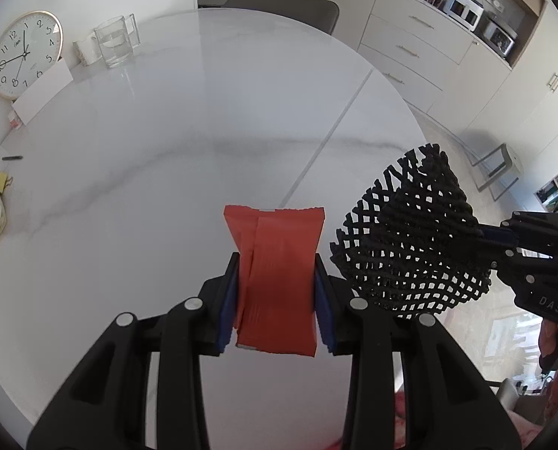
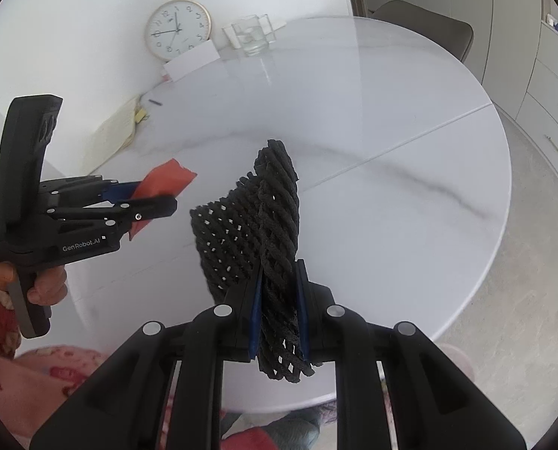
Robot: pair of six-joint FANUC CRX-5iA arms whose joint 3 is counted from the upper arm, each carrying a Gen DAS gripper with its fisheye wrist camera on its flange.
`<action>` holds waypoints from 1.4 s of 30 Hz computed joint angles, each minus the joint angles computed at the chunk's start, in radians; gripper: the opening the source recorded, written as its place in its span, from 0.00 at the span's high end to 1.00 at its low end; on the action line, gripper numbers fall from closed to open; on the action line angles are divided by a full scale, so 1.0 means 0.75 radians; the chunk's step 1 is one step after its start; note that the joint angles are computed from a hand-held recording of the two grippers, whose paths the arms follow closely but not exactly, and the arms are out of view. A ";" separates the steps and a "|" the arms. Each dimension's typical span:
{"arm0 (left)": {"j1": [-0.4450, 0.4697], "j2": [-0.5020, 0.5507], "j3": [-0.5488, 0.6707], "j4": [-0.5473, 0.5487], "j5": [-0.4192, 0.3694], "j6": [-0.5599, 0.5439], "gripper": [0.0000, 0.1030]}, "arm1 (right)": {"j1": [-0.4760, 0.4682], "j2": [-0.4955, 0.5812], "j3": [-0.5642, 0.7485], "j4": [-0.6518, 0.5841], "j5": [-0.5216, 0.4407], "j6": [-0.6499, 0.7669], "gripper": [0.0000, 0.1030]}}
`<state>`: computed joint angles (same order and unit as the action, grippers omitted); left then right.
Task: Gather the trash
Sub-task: 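Carry the red paper and mesh pad over the pink bin and open both grippers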
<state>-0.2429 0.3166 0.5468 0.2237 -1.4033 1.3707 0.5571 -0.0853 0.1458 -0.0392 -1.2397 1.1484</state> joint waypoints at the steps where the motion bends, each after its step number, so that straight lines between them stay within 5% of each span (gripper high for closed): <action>1: -0.008 -0.015 -0.019 0.004 -0.001 -0.002 0.66 | 0.015 -0.022 -0.020 0.011 -0.005 -0.020 0.84; 11: -0.235 -0.008 -0.031 0.089 0.020 -0.066 0.66 | 0.062 -0.324 -0.318 0.127 -0.078 -0.270 0.84; 22: -0.434 0.125 0.147 0.089 -0.032 -0.051 0.65 | -0.068 -0.661 -0.599 0.229 -0.243 -0.461 0.83; 33: -0.517 0.144 0.189 0.002 -0.066 0.002 0.65 | -0.245 -0.677 -0.742 0.187 -0.223 -0.414 0.82; 38: -0.524 0.140 0.201 -0.032 -0.092 0.016 0.65 | -0.285 -0.542 -0.811 0.169 -0.147 -0.438 0.80; 39: -0.519 0.142 0.208 -0.033 -0.102 0.007 0.65 | -0.304 -0.517 -0.820 0.151 -0.125 -0.444 0.73; 42: -0.527 0.152 0.226 -0.047 -0.121 -0.004 0.65 | -0.333 -0.439 -0.854 0.136 -0.067 -0.510 0.23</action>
<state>-0.6381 0.4304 0.7164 0.1882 -1.4939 1.3679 0.3070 -0.4148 -0.4947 0.0625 -1.2897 0.7663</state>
